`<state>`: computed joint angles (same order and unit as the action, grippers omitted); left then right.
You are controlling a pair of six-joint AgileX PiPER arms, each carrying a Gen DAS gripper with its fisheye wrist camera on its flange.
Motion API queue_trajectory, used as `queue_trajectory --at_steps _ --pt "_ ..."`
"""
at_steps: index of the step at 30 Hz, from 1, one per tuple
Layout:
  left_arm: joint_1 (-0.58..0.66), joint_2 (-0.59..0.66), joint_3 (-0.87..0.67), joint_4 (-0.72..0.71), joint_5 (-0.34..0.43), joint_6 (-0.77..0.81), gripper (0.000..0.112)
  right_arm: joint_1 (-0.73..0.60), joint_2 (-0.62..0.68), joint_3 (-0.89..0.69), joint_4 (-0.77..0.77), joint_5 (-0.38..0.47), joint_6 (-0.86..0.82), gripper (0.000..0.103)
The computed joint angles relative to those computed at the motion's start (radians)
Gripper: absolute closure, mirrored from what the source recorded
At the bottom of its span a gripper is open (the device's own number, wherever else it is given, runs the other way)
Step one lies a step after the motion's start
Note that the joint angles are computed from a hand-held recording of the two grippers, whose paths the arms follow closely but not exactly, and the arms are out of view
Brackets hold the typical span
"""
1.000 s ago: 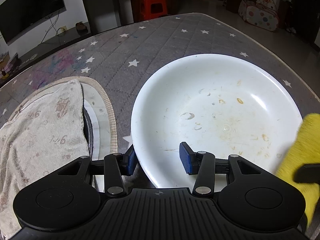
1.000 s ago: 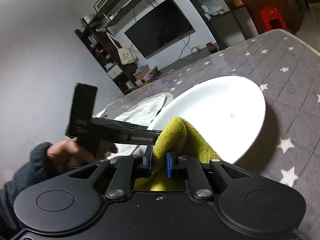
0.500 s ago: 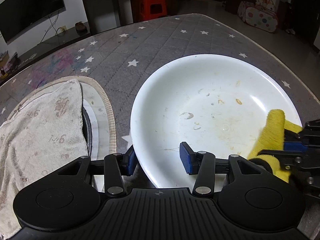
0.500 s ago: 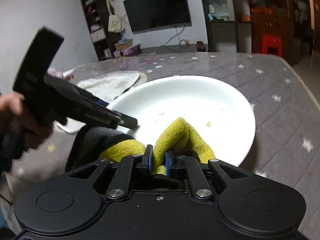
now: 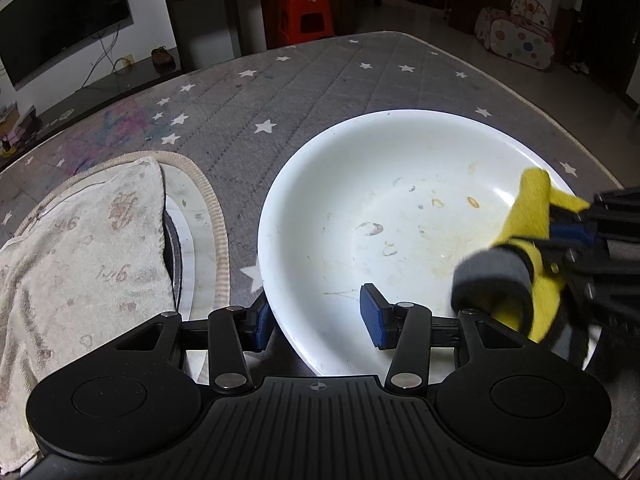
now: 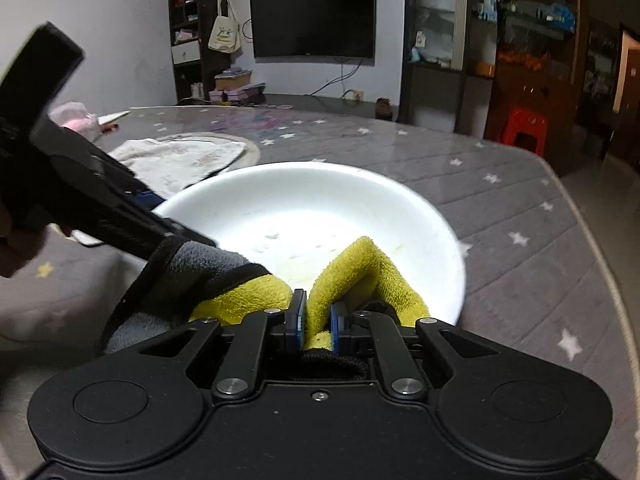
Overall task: Clean bowl
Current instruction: 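Wipe inside the bowl with the yellow cloth in the right tool while the left tool holds the bowl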
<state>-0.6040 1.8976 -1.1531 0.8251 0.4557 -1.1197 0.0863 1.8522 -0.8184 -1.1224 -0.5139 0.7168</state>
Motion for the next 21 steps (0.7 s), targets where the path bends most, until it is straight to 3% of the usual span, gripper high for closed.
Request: queue_trajectory --at_steps 12,21 --pt "-0.011 -0.01 0.037 0.095 -0.019 -0.115 0.064 0.041 0.058 -0.112 0.006 0.091 0.01 0.092" --pt "-0.013 -0.018 0.057 0.135 -0.032 -0.159 0.064 0.077 0.117 -0.24 -0.119 0.155 0.165 0.092"
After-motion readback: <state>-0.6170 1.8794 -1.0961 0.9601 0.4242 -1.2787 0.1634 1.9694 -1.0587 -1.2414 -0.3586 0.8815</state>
